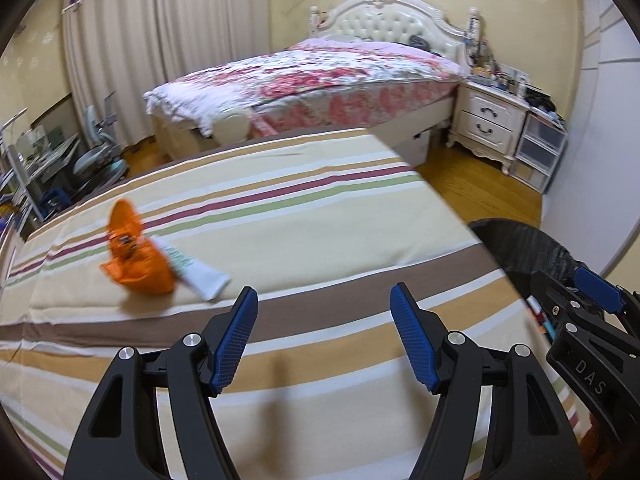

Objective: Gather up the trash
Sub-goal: 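Move both open tools back over the orange bag and white tube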

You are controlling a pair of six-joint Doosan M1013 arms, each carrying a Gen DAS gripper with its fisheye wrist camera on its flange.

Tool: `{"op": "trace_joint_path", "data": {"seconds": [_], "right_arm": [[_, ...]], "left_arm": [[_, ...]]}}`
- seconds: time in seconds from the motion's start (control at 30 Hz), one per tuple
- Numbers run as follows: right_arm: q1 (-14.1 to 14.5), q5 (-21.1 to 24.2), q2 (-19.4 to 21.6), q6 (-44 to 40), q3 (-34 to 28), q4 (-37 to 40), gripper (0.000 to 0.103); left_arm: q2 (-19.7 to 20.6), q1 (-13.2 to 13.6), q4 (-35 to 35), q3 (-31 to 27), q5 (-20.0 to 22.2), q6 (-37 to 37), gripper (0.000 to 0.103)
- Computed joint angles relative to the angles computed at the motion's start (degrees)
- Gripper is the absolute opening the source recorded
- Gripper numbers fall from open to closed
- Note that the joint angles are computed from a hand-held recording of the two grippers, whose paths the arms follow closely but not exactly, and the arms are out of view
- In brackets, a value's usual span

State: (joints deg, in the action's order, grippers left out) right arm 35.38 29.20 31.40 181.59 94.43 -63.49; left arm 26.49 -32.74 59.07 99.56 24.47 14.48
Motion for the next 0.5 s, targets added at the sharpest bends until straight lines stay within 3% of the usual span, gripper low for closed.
{"op": "trace_joint_path", "data": {"seconds": [0.3, 0.5], "right_arm": [[2.3, -4.8, 3.44, -20.36, -6.71, 13.79, 0.058], [3.92, -4.63, 6.5, -33.7, -11.99, 23.22, 0.058]], "left_arm": [[-2.76, 3.32, 3.38, 4.55, 4.4, -7.33, 0.067], [-4.29, 5.74, 4.71, 7.3, 6.87, -11.32, 0.068]]}}
